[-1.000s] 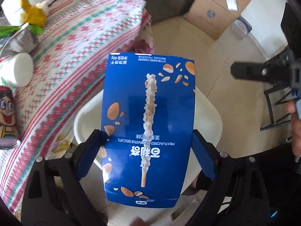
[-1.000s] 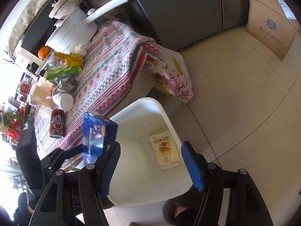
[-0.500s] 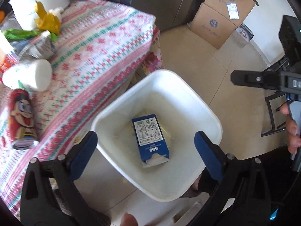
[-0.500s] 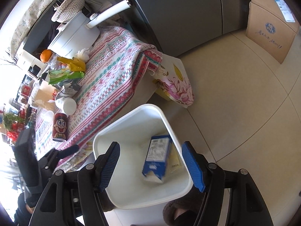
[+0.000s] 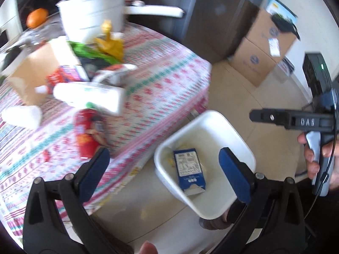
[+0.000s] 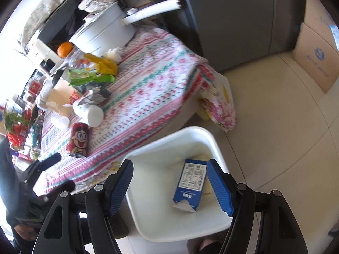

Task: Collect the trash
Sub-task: 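Grasp the white plastic bottle with the left tool while the right tool grasps the white drink bottle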

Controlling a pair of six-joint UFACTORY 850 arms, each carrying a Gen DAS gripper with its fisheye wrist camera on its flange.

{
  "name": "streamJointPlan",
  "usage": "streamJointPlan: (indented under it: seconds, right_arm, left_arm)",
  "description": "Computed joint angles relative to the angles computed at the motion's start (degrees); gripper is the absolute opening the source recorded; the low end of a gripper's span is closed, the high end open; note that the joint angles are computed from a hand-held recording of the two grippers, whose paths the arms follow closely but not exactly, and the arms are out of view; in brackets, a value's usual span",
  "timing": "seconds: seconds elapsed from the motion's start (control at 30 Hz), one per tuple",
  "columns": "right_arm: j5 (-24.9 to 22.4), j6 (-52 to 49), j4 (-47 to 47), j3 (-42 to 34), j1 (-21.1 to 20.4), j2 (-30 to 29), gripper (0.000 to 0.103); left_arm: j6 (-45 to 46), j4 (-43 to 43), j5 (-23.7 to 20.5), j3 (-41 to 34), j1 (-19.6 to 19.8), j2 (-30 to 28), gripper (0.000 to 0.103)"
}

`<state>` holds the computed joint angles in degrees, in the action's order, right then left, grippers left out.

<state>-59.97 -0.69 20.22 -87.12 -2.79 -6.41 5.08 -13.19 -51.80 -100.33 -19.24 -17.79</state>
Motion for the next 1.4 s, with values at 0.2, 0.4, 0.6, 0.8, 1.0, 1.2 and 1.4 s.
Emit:
streamJointPlan:
  seconds: [0.2,0.4,0.6,0.8,1.0,1.2,1.4]
  right_arm:
    - [-0.2,1.3,-1.2,-4.6,3.8,-3.2,0.074]
    - [-1.1,1.9,-1.8,-8.9,7.2,-6.4,0.075]
    - [-2.2,3.0,-2.7,-13.5,10.0,-10.1,0.075]
    - [-2.7,4.9,-2.9,-17.3,11.3,-13.3,0.075]
    - [-2.2,6.9,-3.1,-22.4,12.5,-17.3,0.075]
    - [-1.4,1.2,4.1,-29.9,14.4,-22.4,0.073]
    - [-6.5,-5.0,2.5,-43.1,19.0,-31.9,0.066]
  left_arm:
    - [-4.0,2.3,0.6,-0.3,4.8,0.4,0.102]
    - [-4.8,1.4,-1.0,-1.1,9.0,-0.9,0.102]
    - [-4.4,-3.8,-5.6,-4.2,11.0,-5.1,0.1]
    - [-8.8,-2.1,-5.3,-8.3,11.7,-8.7,0.093]
    - [-19.7,6.1,-3.9,-11.8,13.7,-11.2,0.091]
    - [-30.4,10.9,-3.9,-15.0,17.1,-13.6,0.088]
    - [-35.4,8.9,-4.7,-18.0,20.2,-16.9,0.084]
